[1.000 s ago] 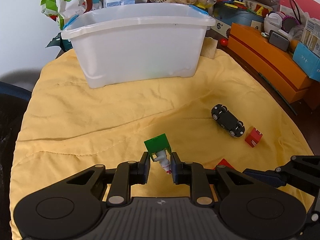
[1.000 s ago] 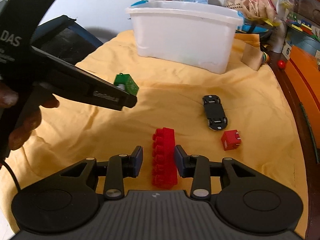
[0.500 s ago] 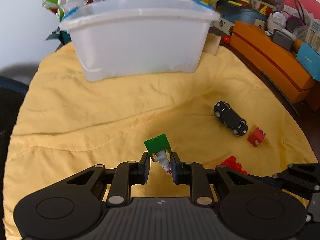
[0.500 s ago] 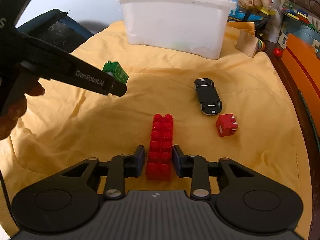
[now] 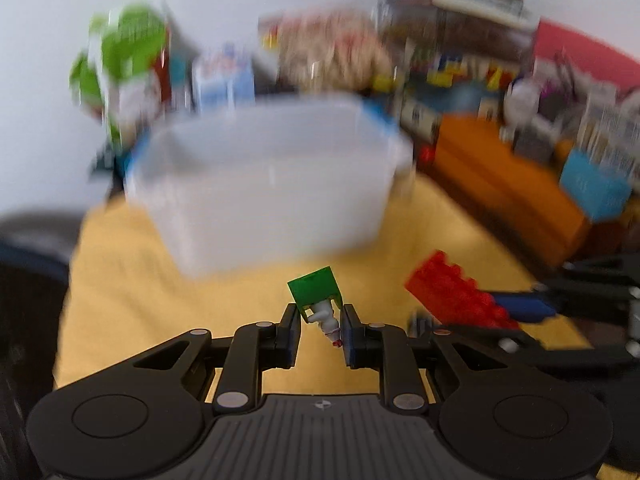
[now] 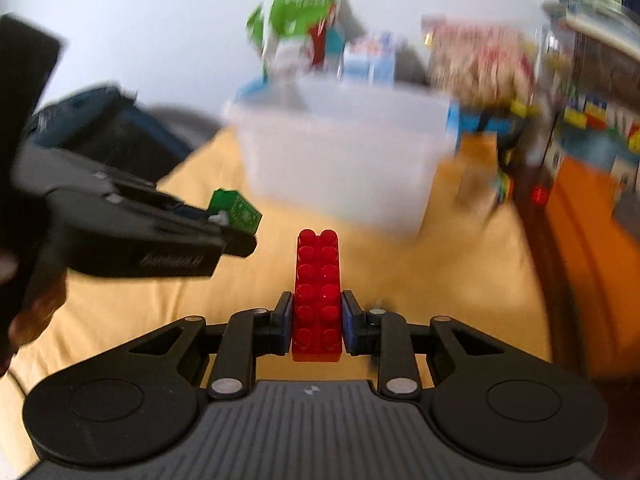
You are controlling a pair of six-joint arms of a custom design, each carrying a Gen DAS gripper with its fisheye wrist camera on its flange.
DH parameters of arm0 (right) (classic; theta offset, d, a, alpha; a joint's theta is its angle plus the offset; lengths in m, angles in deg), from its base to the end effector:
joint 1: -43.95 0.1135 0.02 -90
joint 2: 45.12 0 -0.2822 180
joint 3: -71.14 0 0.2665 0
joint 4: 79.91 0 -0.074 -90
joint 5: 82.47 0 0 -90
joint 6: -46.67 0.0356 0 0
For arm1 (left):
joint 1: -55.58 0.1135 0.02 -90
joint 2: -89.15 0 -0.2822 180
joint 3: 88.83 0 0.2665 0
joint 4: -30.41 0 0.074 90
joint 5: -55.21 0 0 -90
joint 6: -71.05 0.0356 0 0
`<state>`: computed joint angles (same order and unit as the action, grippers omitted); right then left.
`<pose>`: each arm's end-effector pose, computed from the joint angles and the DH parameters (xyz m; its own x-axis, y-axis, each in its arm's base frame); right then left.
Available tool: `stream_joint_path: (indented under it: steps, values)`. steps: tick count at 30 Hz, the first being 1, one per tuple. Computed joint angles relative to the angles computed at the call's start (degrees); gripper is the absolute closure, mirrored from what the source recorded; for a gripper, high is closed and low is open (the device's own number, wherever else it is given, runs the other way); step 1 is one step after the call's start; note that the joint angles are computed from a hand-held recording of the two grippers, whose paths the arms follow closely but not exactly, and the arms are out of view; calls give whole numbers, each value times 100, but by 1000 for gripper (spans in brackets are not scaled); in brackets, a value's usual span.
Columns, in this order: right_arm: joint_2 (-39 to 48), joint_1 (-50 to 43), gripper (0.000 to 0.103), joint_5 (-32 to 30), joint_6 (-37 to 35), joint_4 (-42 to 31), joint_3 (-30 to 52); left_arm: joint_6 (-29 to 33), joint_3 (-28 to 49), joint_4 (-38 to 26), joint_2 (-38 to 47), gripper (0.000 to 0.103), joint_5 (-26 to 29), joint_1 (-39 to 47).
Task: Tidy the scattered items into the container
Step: 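Carry the green toy and red brick over the white bin and open both tools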
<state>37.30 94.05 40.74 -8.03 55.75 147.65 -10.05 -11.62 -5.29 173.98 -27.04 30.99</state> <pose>0.2165 0.2286 0.2860 -0.6436 -0.0160 -0.7652 -0.0555 0.9981 0.0258 0.3055 -0.1451 0.2842 -0.5387 0.4151 -0.7331 0.5920 0.8057 0.0212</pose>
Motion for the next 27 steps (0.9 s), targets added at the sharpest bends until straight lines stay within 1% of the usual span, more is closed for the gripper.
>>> stream_joint_path:
  steps: [3, 5, 7, 11, 13, 16, 19, 20, 21, 22, 23, 25, 27]
  values:
    - [158, -530, 76, -109, -587, 152, 580, 153, 779, -106, 324, 79, -134, -31]
    - [407, -849, 76, -177, -1008, 247, 1022, 148, 1372, -229, 701, 79, -157, -35]
    - [732, -1120, 76, -262, -1296, 311, 1427, 93, 1988, -303, 1168, 79, -292, -34]
    - [1430, -1720, 76, -777, -1347, 299, 2182, -109, 3056, -580, 2028, 79, -426, 50]
    - [1737, -1883, 76, -864, -1384, 216, 2472, -86, 3576, -688, 2515, 79, -671, 50]
    - [2160, -2043, 76, -997, -1473, 84, 2855, -11, 4257, -931, 3133, 79, -870, 96]
    - [2445, -2151, 76, -1148, -1392, 14, 3073, -42, 4893, -1359, 3647, 77, -907, 138]
    - [2524, -2184, 74, -1197, -1344, 11, 3125, -116, 5060, -1500, 3771, 72, -939, 154]
    - [2576, -2199, 68, -1194, -1313, 6, 3159, -200, 5203, -1643, 3877, 64, -937, 175]
    - [2611, -2201, 62, -1164, -1317, 19, 3170, -267, 5242, -1700, 3913, 62, -884, 204]
    - [2633, -2197, 59, -1125, -1355, 44, 3165, -317, 5186, -1663, 3893, 60, -797, 238]
    - [2678, -2220, 60, -1117, -1438, 32, 3217, -324, 5062, -1587, 3811, 59, -690, 273]
    - [2671, -2238, 60, -1122, -1438, 30, 3236, -267, 4960, -1501, 3701, 59, -696, 268]
